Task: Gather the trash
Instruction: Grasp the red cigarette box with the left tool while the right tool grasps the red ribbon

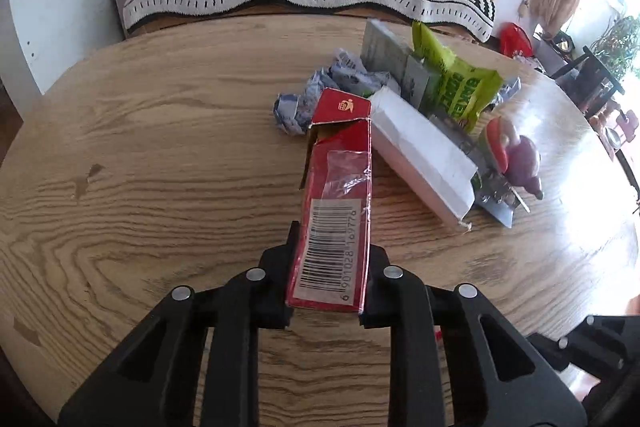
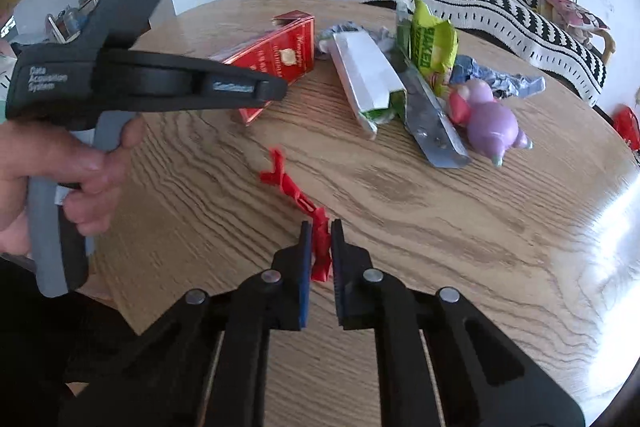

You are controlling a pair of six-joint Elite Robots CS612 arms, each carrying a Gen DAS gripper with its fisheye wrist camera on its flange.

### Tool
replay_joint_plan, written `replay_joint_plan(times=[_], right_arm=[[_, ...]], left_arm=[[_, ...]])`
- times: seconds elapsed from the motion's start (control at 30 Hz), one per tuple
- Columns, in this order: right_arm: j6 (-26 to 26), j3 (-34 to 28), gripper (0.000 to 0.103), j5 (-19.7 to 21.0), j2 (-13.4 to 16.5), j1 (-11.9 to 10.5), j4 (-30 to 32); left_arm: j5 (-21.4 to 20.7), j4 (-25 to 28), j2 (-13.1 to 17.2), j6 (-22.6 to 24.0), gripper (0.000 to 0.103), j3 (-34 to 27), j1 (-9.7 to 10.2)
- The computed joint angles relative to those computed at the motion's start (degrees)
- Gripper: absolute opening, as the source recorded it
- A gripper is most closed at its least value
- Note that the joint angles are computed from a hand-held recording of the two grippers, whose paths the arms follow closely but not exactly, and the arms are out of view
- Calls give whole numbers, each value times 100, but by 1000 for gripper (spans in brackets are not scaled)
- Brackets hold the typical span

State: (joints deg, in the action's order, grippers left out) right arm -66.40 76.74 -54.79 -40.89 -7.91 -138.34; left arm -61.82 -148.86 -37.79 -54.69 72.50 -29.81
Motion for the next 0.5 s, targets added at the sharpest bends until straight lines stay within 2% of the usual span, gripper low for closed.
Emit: replay_joint_plan(times=[0.3,0.5], right_arm=[[456,-59,10,306,-82,-140,28],[1037,-254,10,340,-30,-326,-155]], left_arm=[[203,-57,-99,-108,21,43,-32],[256,-68,-82,-55,21,-88,-85]])
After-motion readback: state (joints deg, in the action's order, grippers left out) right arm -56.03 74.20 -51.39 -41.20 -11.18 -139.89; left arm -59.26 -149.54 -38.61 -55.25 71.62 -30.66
